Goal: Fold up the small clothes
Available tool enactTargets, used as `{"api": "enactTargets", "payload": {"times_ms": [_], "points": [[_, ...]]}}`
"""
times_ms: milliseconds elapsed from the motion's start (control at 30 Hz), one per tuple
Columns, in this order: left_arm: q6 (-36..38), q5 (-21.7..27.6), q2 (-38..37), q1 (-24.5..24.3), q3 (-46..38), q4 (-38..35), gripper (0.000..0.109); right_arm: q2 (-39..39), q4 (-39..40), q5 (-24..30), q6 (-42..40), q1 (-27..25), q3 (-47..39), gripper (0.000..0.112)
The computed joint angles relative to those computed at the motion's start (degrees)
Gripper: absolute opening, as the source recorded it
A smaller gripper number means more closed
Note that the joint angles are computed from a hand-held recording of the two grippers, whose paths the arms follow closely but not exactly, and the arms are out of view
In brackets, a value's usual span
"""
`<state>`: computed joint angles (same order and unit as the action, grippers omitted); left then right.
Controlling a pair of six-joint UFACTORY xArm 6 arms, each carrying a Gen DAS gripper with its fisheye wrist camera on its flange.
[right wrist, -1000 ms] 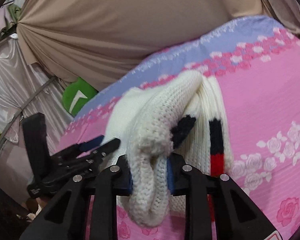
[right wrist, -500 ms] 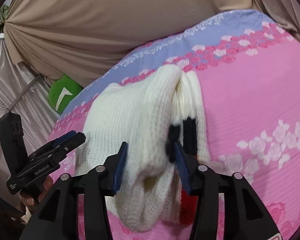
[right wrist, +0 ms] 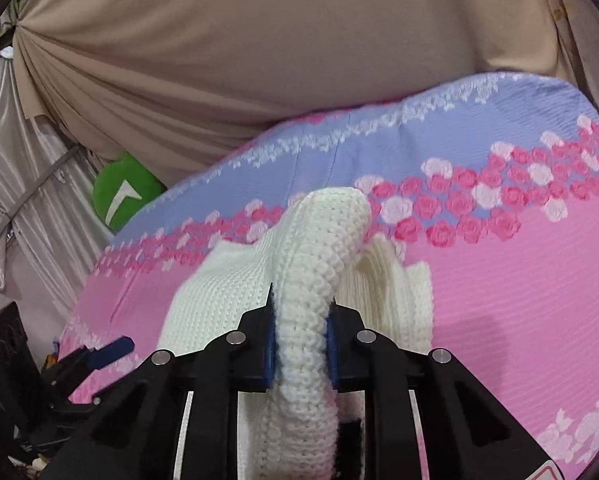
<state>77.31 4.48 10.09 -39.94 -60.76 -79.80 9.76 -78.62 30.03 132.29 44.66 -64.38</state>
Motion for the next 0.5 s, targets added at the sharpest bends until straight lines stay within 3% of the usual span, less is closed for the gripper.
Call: {"api": "enactTargets", "payload": {"times_ms": [67, 133, 200, 233, 367, 500], "points": [[-2.0, 0.2, 1.5, -0.1, -0.6, 2.2, 0.065, -0.4, 1.7, 0.6, -0.2, -0.6, 1.8, 0.018], [-5.9, 0.4, 3.3, -0.2, -1.1, 6.4, 0.065, 3.1, 7.3, -3.7, -3.5, -3.1, 1.8, 0.019], [-8.8, 0.3, 5.0, -0.4, -1.7, 9.3, 0.065, 2.5, 3.7, -4.5, 2.3, -2.8, 3.5, 0.02], [-9.6, 0.4, 5.4, -0.4, -1.8, 10.2, 0.066, 1.1, 2.6, -2.8, 3.9, -1.7, 4.3, 0.021], [-8.8, 0.0, 4.5, -0.4, -1.2, 9.2, 0.065, -4.7, 4.2, 12.2, 4.5, 8.7, 6.3, 0.022], [-4.0, 2.8, 0.7, 0.1, 0.7, 3.8, 0.064, -3.8, 7.4, 18.9, 2.2, 16.7, 5.0, 0.02]]}}
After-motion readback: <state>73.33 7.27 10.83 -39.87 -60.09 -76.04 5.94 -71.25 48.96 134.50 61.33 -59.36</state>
